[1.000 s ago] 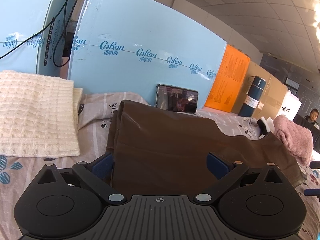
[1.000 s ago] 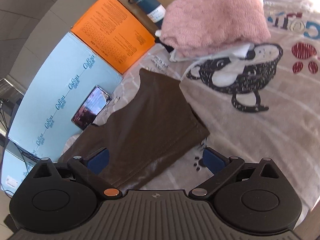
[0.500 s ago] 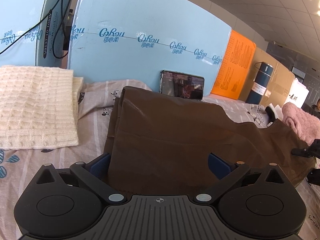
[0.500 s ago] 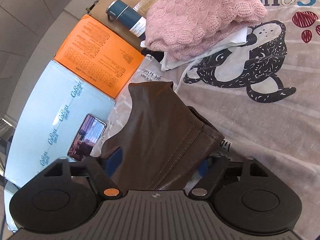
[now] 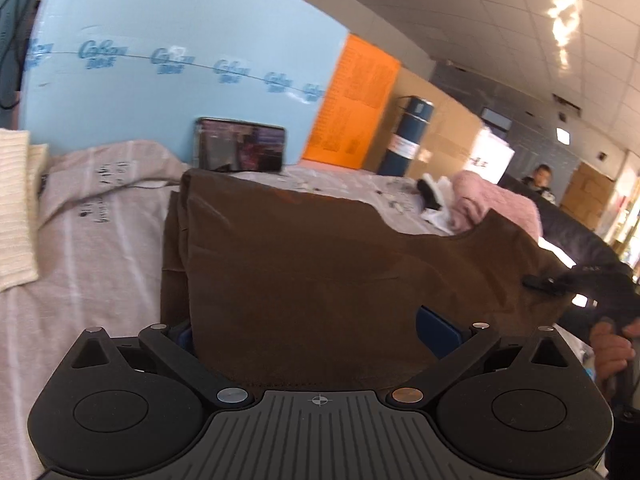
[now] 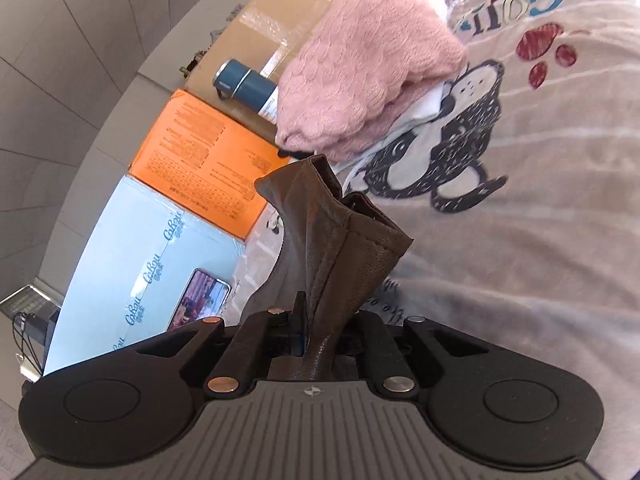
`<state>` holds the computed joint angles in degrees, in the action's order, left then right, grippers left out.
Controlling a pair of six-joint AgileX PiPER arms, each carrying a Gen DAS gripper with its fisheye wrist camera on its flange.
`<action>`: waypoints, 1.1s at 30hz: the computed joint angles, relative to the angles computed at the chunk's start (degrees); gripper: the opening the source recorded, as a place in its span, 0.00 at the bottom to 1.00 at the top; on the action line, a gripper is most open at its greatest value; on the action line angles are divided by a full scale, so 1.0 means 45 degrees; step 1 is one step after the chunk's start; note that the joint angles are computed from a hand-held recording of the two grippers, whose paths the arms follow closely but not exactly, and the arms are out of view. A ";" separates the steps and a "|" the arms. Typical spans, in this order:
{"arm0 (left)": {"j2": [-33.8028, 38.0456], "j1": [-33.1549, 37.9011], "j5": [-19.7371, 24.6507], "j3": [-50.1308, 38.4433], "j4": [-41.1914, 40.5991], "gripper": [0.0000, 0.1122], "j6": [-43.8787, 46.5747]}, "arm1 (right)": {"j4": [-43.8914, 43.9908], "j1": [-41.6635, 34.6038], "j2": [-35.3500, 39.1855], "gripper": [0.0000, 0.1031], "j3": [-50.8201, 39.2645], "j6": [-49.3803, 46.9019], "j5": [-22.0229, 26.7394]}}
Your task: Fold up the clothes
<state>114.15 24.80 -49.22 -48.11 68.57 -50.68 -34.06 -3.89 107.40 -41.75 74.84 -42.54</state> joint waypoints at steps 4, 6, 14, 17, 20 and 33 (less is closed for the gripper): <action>-0.0633 -0.0702 0.0762 0.0984 -0.2785 0.92 0.2715 | 0.0074 -0.0738 -0.0773 0.05 0.0856 -0.0498 -0.0734; -0.1004 -0.1149 0.1965 0.1260 -0.5331 0.92 0.4312 | -0.0498 -0.1014 -0.0806 0.05 0.0961 -0.0001 -0.1431; -0.0690 -0.2479 0.4837 0.0483 -0.9323 0.92 0.7749 | -0.0821 -0.0054 -0.1333 0.09 0.0857 -0.0643 -0.2909; -0.0677 -0.2421 0.4789 0.0531 -0.9203 0.92 0.7616 | -0.0742 0.0787 -0.1481 0.11 0.0579 -0.1016 -0.2910; -0.0668 -0.2320 0.4761 0.0530 -0.8840 0.92 0.7221 | -0.0533 0.1877 -0.1413 0.11 0.0204 -0.1633 -0.2789; -0.0814 -0.1996 0.4287 0.0721 -0.8978 0.92 0.6631 | 0.1276 0.6460 -0.0608 0.20 -0.0738 -0.8212 0.1065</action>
